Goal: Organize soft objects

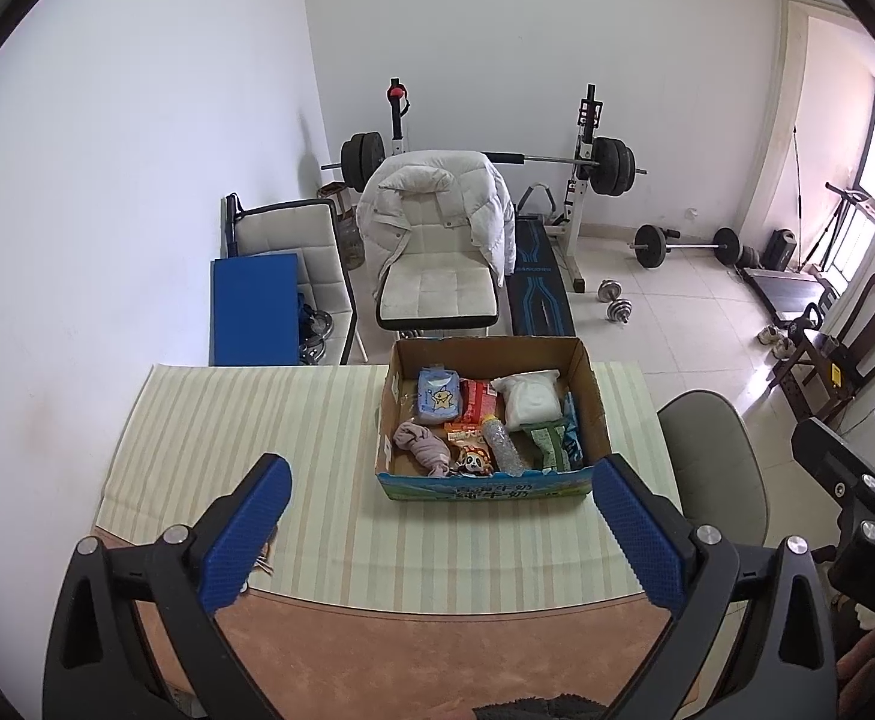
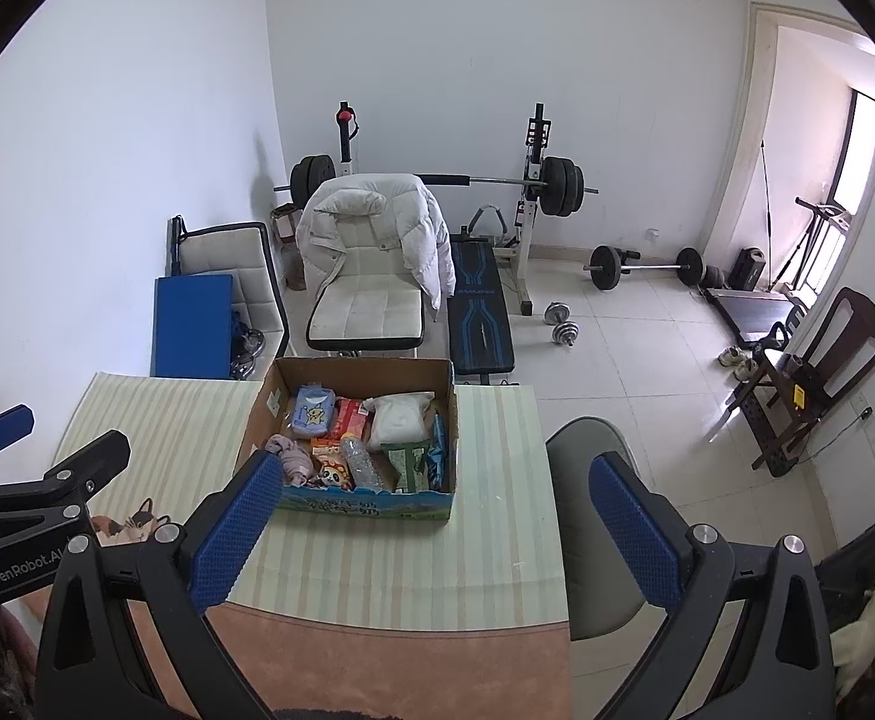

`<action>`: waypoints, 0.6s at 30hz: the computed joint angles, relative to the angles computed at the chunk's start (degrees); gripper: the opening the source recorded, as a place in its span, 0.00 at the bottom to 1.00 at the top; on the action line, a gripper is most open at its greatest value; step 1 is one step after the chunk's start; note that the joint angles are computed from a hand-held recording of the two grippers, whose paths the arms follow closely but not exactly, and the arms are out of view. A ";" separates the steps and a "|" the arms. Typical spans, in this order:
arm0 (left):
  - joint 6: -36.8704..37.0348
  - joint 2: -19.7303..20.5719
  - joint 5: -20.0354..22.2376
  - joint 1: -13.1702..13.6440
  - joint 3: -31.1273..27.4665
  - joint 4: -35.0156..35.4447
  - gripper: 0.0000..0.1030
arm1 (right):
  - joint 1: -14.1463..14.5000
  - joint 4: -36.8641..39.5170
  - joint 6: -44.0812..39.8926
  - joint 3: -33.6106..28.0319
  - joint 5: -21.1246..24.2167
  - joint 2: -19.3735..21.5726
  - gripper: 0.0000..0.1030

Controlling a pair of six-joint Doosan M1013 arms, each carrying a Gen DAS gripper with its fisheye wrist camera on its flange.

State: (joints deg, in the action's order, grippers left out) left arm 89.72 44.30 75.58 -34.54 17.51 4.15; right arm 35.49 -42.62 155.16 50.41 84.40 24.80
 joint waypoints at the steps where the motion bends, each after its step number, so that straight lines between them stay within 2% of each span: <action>1: -0.18 -0.17 -0.21 -0.02 0.37 0.05 1.00 | -0.02 0.02 -0.04 0.14 -0.06 -0.03 1.00; 18: -0.12 -0.52 -0.50 -0.05 1.07 -0.24 1.00 | 0.01 0.44 0.93 0.48 -0.50 0.28 1.00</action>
State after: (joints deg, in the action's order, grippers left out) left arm 89.61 43.78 75.08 -34.59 18.58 3.91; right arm 35.51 -42.18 156.09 50.89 83.89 25.09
